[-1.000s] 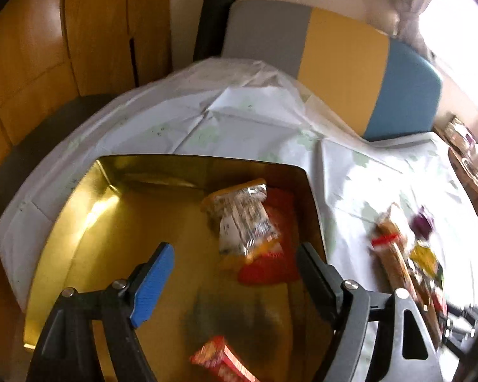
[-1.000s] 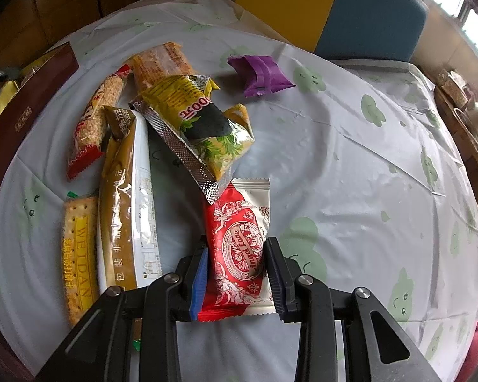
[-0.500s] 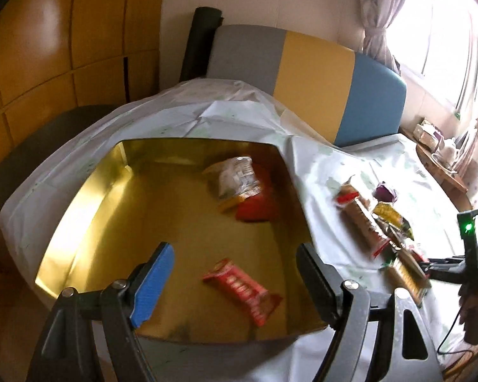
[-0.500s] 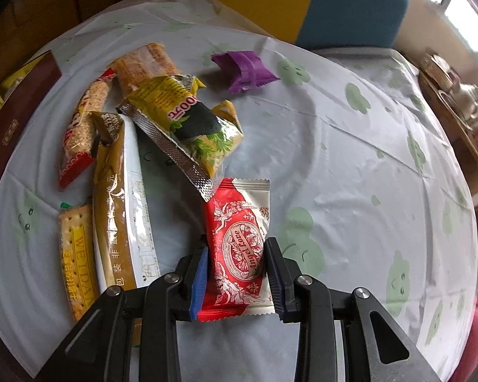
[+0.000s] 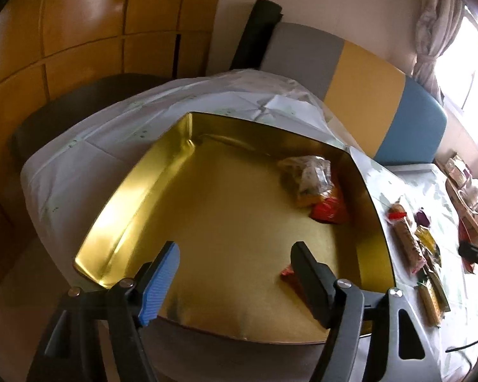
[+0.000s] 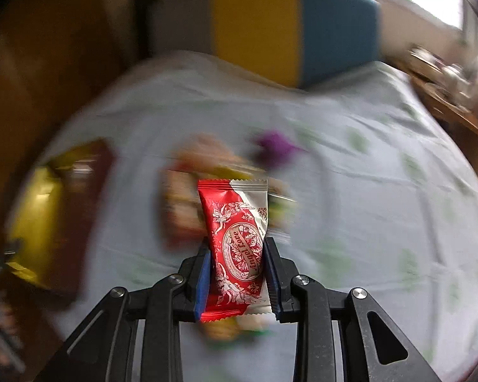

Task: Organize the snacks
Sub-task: 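Carry the red-and-white cake packet into the tin and release it with the right tool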

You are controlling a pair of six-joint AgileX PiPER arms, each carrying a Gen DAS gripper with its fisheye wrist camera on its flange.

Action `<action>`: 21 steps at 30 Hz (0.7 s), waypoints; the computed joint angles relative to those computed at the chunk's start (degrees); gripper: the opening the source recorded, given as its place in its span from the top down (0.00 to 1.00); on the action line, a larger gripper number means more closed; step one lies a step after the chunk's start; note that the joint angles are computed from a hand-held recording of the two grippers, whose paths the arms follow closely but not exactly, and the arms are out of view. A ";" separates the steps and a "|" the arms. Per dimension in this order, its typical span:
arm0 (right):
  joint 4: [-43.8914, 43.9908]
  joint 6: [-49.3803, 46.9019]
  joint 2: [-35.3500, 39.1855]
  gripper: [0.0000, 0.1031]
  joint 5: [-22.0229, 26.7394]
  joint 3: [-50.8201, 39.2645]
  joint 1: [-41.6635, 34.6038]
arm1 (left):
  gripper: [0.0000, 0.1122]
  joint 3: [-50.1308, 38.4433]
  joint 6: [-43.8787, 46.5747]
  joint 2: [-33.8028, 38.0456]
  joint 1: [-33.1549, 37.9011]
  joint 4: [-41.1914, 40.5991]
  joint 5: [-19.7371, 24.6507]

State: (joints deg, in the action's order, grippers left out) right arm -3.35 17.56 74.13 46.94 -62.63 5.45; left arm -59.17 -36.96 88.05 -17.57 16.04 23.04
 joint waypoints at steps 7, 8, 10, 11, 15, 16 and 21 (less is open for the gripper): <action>3.85 -0.43 16.10 0.70 -3.41 -16.46 18.46 | 0.35 0.16 -0.66 0.72 0.43 1.29 -1.07; 3.33 -0.02 18.32 0.70 -3.19 -18.62 19.96 | 0.35 0.14 -0.65 0.77 0.54 1.31 -1.03; 3.11 0.07 23.54 0.69 -2.00 -23.75 22.23 | 0.35 0.35 1.37 0.79 1.13 -0.92 -1.71; 2.75 0.51 25.76 0.69 -1.63 -25.62 23.34 | 0.35 0.35 1.51 0.92 1.21 -1.20 -1.87; -3.57 3.64 32.57 0.65 1.16 -31.70 26.69 | 0.35 0.29 1.26 1.50 1.23 -1.01 -1.90; -3.34 3.15 32.85 0.65 1.14 -31.67 26.54 | 0.35 0.32 1.16 1.61 1.19 -1.04 -1.79; -1.70 2.97 30.83 0.60 -2.50 -27.59 25.66 | 0.35 0.65 -1.27 1.19 0.26 1.56 -1.82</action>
